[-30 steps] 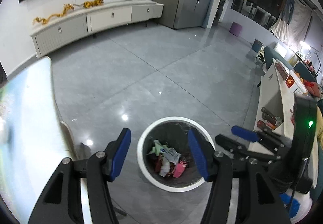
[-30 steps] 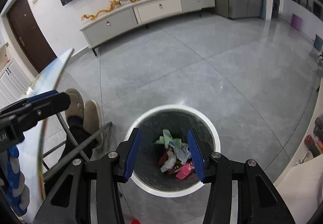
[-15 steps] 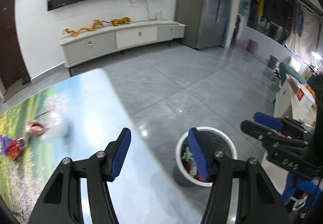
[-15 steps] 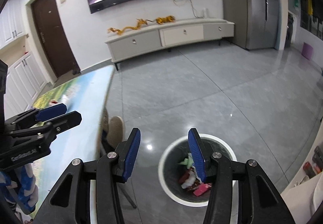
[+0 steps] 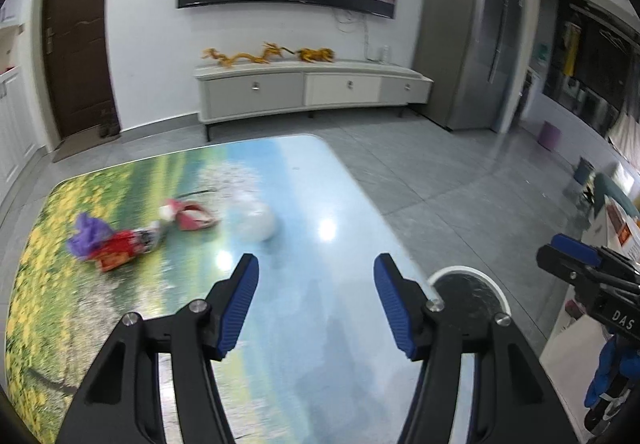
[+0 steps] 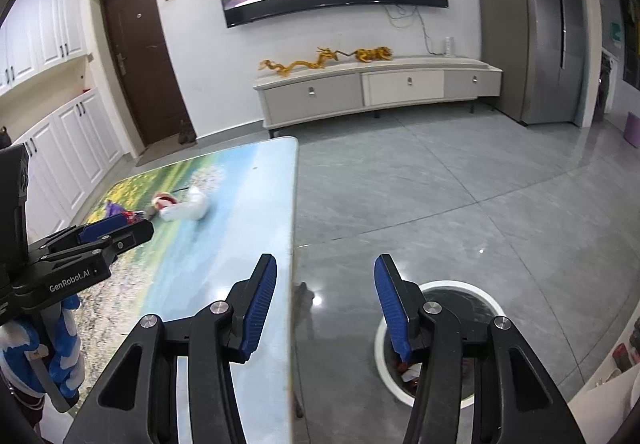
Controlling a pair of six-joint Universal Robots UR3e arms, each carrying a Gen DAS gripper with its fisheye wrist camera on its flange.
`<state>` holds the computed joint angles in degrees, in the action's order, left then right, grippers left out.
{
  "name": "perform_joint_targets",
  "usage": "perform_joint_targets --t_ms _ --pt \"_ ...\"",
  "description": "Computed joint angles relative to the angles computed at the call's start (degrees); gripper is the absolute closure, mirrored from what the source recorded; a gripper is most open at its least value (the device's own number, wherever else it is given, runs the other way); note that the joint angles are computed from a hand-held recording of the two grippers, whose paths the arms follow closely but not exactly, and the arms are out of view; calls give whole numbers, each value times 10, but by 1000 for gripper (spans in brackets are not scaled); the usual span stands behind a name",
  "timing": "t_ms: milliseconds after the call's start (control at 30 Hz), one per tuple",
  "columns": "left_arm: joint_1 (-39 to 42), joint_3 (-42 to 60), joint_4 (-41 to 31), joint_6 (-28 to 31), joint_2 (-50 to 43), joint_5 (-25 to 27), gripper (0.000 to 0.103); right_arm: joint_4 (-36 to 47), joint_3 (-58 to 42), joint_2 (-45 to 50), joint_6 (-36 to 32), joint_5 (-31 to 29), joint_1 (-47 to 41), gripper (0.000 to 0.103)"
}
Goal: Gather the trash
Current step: 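Move both open grippers back over the remaining trash on the table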
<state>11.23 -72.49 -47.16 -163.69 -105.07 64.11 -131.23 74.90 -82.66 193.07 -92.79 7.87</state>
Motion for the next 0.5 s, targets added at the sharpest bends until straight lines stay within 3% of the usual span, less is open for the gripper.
perform_joint_targets --t_ms 100,500 --pt "40 -38 17 4 23 -13 40 8 -32 23 8 -5 19 53" --pt "176 -118 36 38 54 -60 40 37 -121 100 23 -6 69 53"
